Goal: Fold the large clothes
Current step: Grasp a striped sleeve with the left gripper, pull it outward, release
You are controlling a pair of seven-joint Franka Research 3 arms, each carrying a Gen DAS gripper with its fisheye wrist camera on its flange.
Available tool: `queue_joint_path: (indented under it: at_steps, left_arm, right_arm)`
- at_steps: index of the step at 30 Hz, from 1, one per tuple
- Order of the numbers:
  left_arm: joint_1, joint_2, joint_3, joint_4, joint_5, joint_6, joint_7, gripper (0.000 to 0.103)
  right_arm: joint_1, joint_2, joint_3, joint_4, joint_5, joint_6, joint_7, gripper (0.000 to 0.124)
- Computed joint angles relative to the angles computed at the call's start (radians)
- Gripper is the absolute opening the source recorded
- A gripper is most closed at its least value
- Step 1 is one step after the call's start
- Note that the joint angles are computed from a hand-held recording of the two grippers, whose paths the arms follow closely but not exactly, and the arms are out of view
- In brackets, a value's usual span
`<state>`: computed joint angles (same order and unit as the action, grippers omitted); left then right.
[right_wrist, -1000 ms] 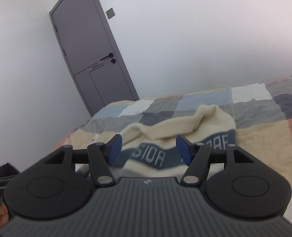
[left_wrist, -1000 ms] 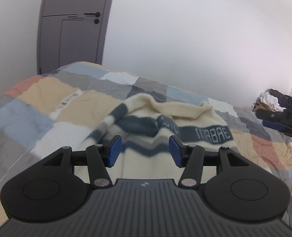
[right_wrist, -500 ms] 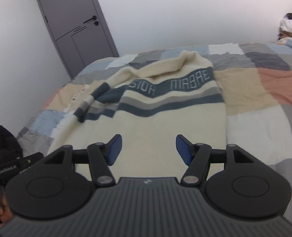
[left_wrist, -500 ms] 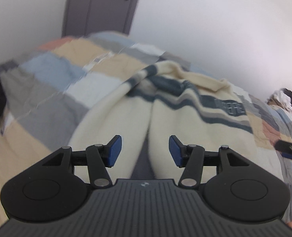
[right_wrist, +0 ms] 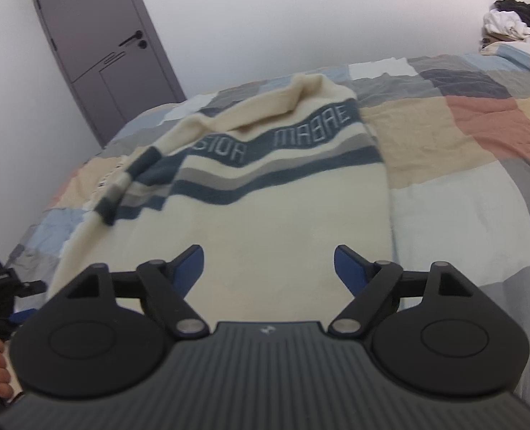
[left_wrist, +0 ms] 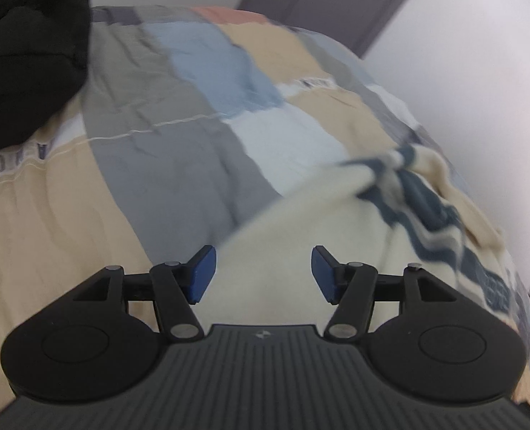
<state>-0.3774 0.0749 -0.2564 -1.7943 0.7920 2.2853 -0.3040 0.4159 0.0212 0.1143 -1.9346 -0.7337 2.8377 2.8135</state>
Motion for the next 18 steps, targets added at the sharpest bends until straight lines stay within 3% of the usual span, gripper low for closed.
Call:
queue_joint_path:
  at_steps: [3,12,15,16,18]
  left_arm:
    - [0.007,0.038,0.008,0.029,-0.027,-0.014,0.027,0.065]
    - [-0.016,0.161,0.046,0.145,-0.055,-0.063,0.151,0.061]
    - [-0.017,0.186,0.056,0.176,-0.074,-0.067,0.201,0.032]
    - [-0.015,0.189,0.06,0.183,-0.077,-0.06,0.218,0.018]
    - [-0.018,0.199,0.068,0.218,-0.072,-0.079,0.262,0.013]
  right_arm:
    - [0.005,0.026,-0.005,0.027,-0.026,-0.037,0.006,0.103]
    - [0.039,0.102,-0.044,0.084,0.083,-0.05,-0.078,0.103]
    - [0.049,0.106,-0.054,0.083,0.123,-0.038,-0.104,0.103]
    - [0.053,0.106,-0.058,0.082,0.127,-0.036,-0.105,0.103]
    - [0.06,0.107,-0.066,0.084,0.124,-0.039,-0.106,0.103]
